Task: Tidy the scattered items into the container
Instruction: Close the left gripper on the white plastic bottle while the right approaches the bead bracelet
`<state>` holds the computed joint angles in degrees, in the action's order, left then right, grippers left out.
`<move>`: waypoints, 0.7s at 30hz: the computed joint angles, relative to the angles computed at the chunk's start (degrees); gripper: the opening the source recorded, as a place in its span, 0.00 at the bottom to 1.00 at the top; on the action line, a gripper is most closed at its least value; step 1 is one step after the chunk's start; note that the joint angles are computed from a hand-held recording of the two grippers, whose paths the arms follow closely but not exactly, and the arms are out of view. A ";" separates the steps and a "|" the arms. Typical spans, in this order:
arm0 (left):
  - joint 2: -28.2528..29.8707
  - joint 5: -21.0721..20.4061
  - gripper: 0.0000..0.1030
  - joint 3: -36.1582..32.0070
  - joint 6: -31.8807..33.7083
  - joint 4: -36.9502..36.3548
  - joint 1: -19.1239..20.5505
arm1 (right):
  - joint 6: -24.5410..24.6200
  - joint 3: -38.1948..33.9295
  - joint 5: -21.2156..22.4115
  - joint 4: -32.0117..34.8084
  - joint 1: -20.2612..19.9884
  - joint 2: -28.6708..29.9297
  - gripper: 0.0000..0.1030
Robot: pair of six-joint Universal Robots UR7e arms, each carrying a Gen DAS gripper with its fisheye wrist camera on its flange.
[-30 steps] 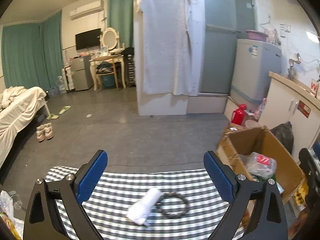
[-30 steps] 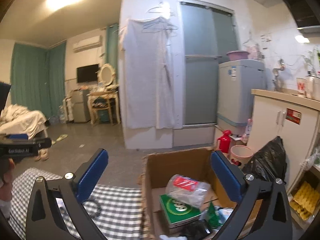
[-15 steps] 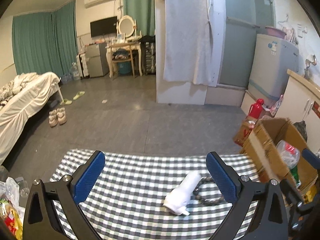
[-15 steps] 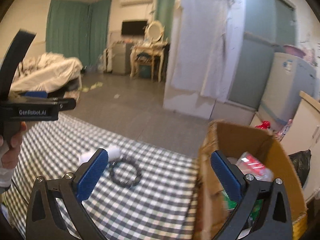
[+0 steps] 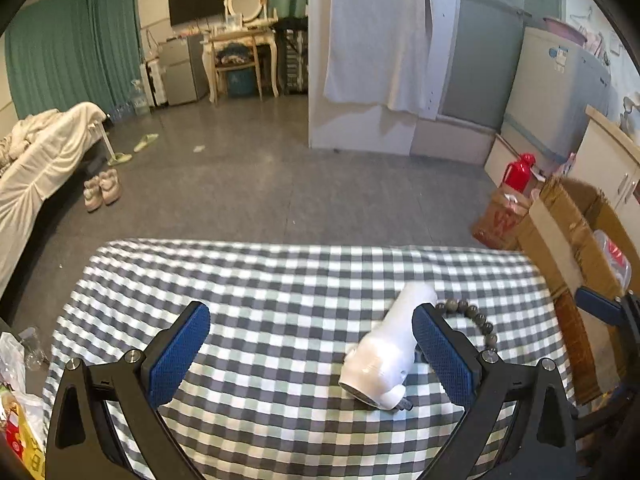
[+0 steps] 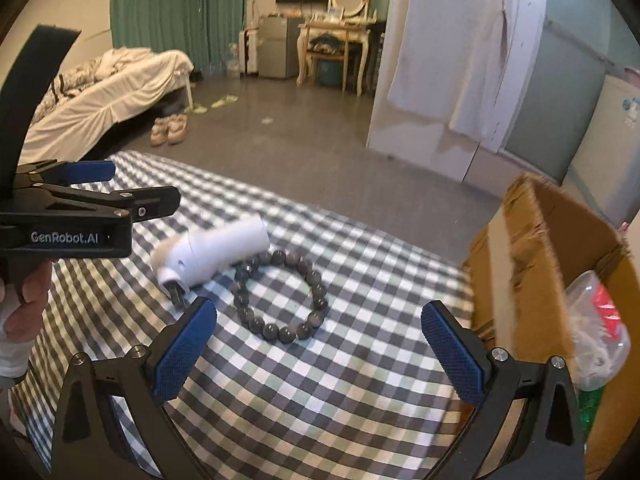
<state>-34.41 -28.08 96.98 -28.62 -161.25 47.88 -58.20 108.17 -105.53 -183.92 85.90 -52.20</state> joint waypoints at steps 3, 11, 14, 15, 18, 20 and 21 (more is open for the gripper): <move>0.99 -1.59 1.00 -0.74 0.35 0.70 0.64 | -0.29 -1.32 -0.44 2.16 -0.06 1.19 1.00; 2.61 -5.87 1.00 -2.64 1.51 2.52 2.81 | -1.85 -2.88 -2.26 3.73 -0.27 3.23 1.00; 2.71 -8.49 1.00 -3.08 1.41 3.05 3.48 | -2.14 -3.31 -2.56 3.85 -0.34 3.72 1.00; 2.86 -9.09 1.00 -3.33 1.24 3.76 3.68 | -2.20 -3.26 -2.58 3.98 -0.26 3.63 1.00; 3.47 -9.78 1.00 -4.12 0.52 6.04 4.25 | -2.34 -3.42 -2.30 4.59 -0.43 3.69 1.00; 3.37 -10.89 0.99 -3.84 -0.21 5.13 4.77 | -2.24 -3.78 -2.23 4.97 -0.52 4.00 1.00; 3.13 -11.56 0.93 -3.50 -0.36 4.34 5.02 | -2.19 -3.93 -2.26 5.09 -0.55 4.13 1.00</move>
